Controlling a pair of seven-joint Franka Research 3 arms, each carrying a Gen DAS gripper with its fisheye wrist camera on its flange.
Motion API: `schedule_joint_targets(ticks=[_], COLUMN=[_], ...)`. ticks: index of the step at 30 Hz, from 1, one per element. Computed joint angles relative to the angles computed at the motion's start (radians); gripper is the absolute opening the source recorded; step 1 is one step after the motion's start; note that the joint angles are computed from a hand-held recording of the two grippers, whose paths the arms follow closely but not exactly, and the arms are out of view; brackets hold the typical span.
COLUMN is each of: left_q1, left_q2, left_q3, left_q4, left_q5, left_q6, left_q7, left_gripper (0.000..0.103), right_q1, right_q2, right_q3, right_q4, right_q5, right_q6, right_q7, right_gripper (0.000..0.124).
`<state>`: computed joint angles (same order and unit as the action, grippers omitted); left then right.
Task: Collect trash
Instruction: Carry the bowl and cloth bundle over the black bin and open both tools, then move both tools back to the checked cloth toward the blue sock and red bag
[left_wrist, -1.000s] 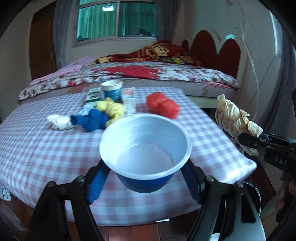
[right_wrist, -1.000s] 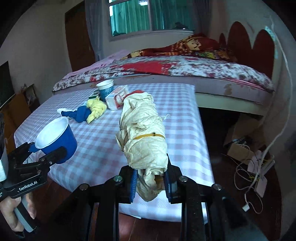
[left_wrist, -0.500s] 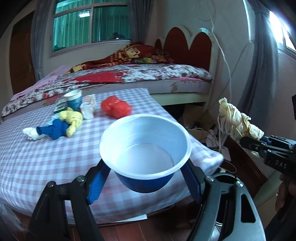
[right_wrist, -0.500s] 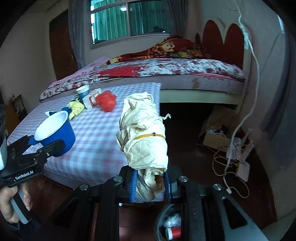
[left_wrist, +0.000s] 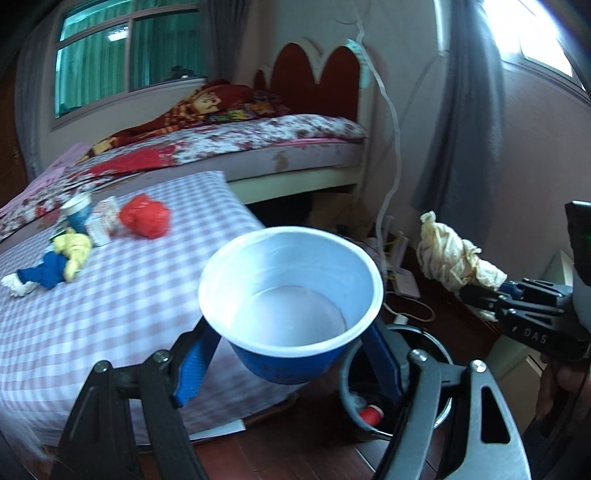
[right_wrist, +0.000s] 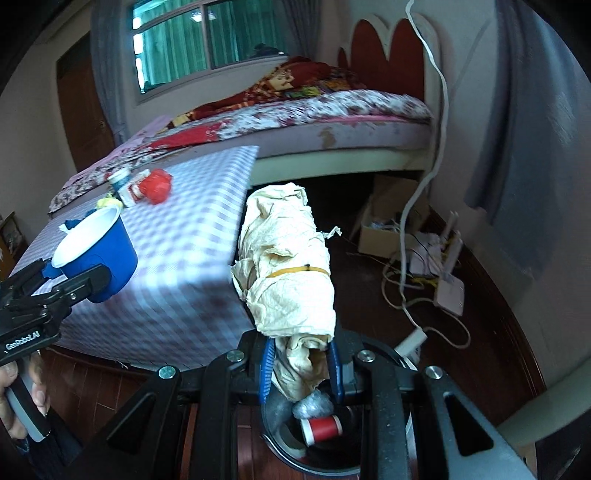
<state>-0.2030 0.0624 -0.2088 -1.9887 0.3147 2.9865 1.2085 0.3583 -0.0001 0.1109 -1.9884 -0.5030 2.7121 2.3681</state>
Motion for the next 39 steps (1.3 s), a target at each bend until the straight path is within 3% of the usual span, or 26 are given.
schedule_joint_targets(ticks=[10, 13, 24, 25, 26, 27, 28, 35, 39], left_q1=[-0.029, -0.023, -0.005, 0.004, 0.006, -0.002, -0.016, -0.077, -0.081], left_q2=[0.064, 0.11, 0.27, 0.283, 0.295, 0.303, 0.299, 0.248, 0.221], left_q3=[-0.097, -0.126, -0.183, -0.199, -0.203, -0.193, -0.172, -0.06, -0.045], left_q4=[0.027, 0.067, 0.204, 0.217, 0.231, 0.242, 0.23, 0.146, 0.114], left_q5=[-0.257, -0.339, -0.446, -0.47, -0.485, -0.483, -0.475, -0.303, -0.218], left_q6=[-0.044, -0.085, -0.206, -0.223, -0.243, -0.263, -0.247, -0.202, -0.18], left_q7=[0.283, 0.362, 0.49, 0.513, 0.521, 0.508, 0.469, 0.25, 0.169], left_gripper=[0.076, 0.076, 0.077, 0.078, 0.082, 0.099, 0.102, 0.102, 0.102], right_q1=[-0.048, -0.057, -0.053, -0.051, -0.052, -0.049, -0.042, -0.046, -0.042], right_q2=[-0.08, -0.076, 0.006, 0.016, 0.036, 0.052, 0.067, 0.059, 0.062], right_q3=[0.01, 0.007, -0.017, -0.019, -0.022, -0.027, -0.036, -0.049, -0.047], right_q4=[-0.127, -0.138, -0.122, -0.117, -0.106, -0.092, -0.08, -0.095, -0.091], right_q5=[0.092, 0.146, 0.381, 0.392, 0.431, 0.406, 0.341, 0.348, 0.326], right_q6=[-0.045, -0.062, -0.127, -0.137, -0.161, -0.196, -0.237, -0.269, -0.258], right_q7=[-0.08, -0.143, -0.45, -0.464, -0.503, -0.479, -0.41, -0.358, -0.34], right_gripper=[0.026, 0.026, 0.026, 0.031, 0.047, 0.063, 0.091, 0.102, 0.102])
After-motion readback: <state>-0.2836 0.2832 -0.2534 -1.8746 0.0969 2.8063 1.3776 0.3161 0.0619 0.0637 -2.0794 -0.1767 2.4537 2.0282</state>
